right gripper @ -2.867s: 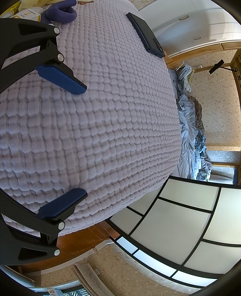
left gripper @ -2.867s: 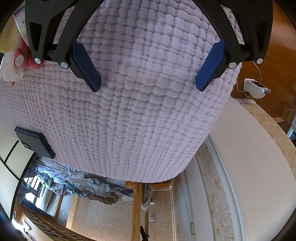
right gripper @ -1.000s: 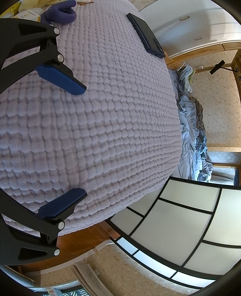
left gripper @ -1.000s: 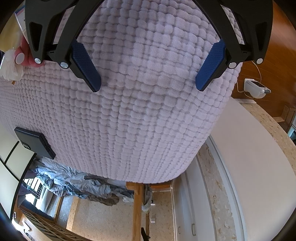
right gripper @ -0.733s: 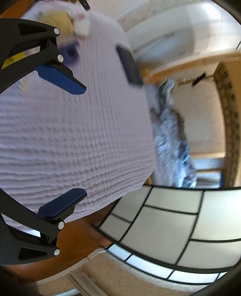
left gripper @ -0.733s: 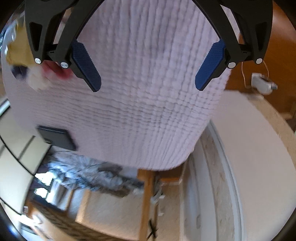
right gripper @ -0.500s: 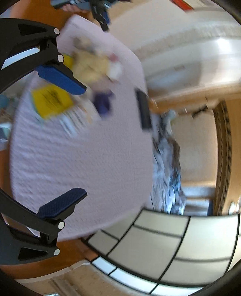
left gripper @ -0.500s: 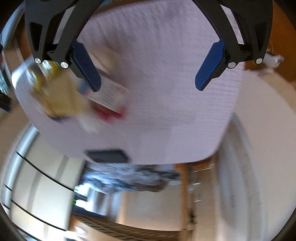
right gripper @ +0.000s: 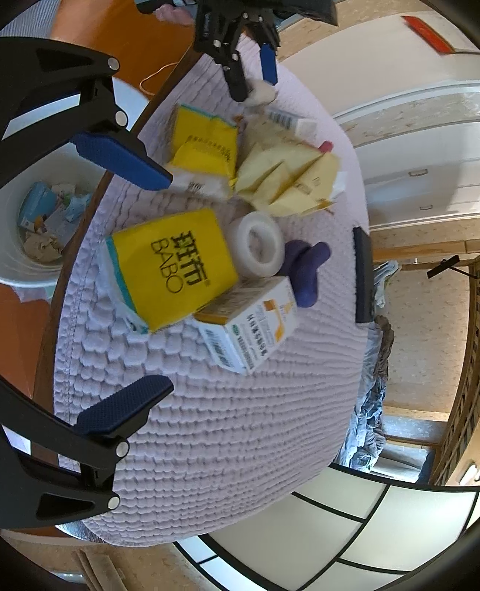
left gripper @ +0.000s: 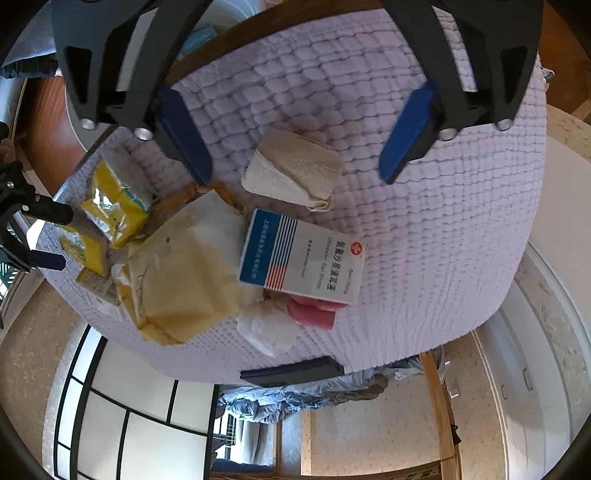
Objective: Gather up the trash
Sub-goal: 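Grasp the rolled paper towel with the left tool while the right tool grasps the yellow BABO tissue pack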
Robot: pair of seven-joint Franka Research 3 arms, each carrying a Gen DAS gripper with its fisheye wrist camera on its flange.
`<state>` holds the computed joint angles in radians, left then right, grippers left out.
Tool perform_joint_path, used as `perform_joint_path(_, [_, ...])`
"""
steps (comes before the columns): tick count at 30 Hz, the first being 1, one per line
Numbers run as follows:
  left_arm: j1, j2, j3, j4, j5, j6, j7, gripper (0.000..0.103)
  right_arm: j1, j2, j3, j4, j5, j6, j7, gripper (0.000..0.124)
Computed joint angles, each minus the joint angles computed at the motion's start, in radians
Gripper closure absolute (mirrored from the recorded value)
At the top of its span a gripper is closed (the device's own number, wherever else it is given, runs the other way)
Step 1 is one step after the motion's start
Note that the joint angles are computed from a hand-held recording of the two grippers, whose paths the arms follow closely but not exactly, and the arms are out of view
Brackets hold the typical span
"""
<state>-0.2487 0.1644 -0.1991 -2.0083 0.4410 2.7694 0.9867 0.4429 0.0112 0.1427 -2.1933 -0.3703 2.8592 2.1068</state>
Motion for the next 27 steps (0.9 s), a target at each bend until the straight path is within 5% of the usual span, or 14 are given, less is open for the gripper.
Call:
perform_joint_path(5, [-0.008,0.011,0.001,0.009,0.005,-0.005,-0.016,0.03,0.004,0.035,-0.007,0.025,-0.003,0.006,-0.009,0.037])
perform_joint_path(11, [-0.004,-0.009,0.0,-0.015,0.007,0.01,-0.023,0.054,0.007,0.064,-0.002,0.044,0.246,0.03,-0.222,0.064])
perform_joint_path(22, [-0.017,-0.069,-0.01,-0.062,0.039,0.005,-0.099,0.054,0.013,-0.026,0.009,-0.047,0.396,0.086,-0.294,0.066])
perform_joint_path(27, [-0.018,-0.096,-0.022,-0.08,0.015,-0.008,-0.112,0.054,0.003,-0.041,0.023,-0.047,0.338,0.079,-0.227,0.066])
